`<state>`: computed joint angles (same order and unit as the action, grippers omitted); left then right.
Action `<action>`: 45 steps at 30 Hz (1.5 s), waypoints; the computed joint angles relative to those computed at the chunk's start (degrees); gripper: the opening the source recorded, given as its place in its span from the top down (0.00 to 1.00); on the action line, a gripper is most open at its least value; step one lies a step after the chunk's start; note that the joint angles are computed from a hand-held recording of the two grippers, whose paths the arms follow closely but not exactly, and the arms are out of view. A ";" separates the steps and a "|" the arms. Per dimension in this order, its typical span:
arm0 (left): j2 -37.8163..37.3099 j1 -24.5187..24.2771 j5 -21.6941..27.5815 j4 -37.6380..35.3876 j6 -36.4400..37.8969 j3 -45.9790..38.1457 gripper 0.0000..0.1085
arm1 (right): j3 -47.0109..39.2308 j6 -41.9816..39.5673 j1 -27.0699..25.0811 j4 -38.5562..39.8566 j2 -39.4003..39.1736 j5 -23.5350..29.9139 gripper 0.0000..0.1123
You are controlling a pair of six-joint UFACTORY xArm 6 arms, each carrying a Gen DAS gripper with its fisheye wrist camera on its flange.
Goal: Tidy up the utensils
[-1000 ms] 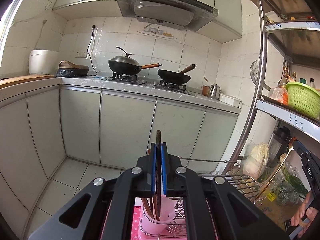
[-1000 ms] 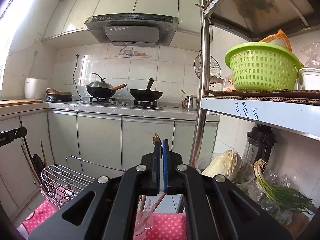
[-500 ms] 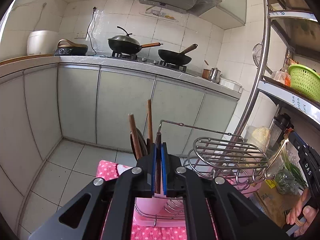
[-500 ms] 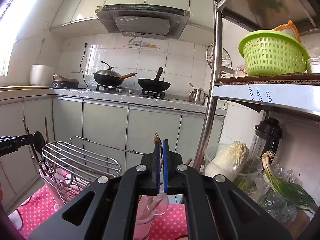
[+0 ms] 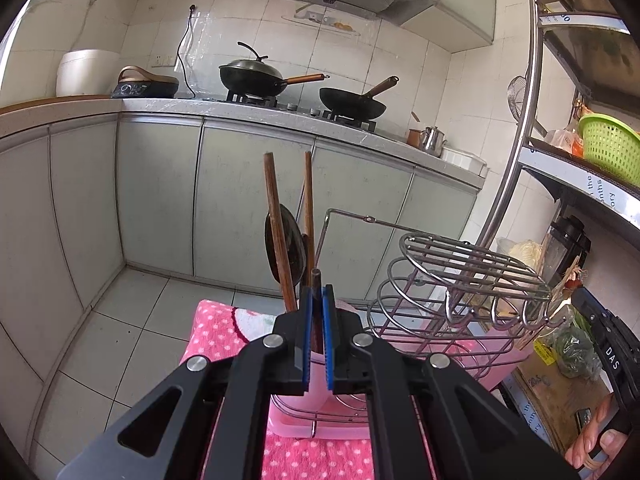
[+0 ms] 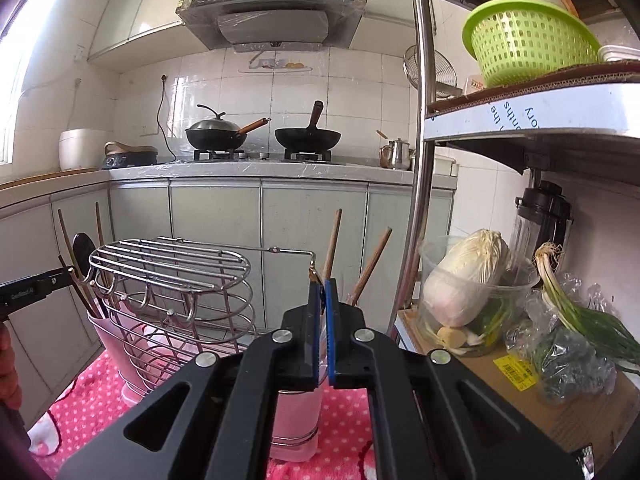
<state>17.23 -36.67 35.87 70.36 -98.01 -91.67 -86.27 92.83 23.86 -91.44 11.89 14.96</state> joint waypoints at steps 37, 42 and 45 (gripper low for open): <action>-5.49 -0.94 0.05 -3.37 -1.82 7.14 0.37 | 7.76 -3.86 -1.53 10.67 -3.95 -8.35 0.60; -7.65 -2.21 -0.14 -5.13 -1.91 9.59 0.33 | 11.64 -6.53 -1.44 16.73 -5.53 -11.57 0.53; -8.81 -2.99 -0.19 -6.14 -2.06 10.87 0.32 | 13.77 -8.38 -0.86 18.69 -6.80 -12.45 0.48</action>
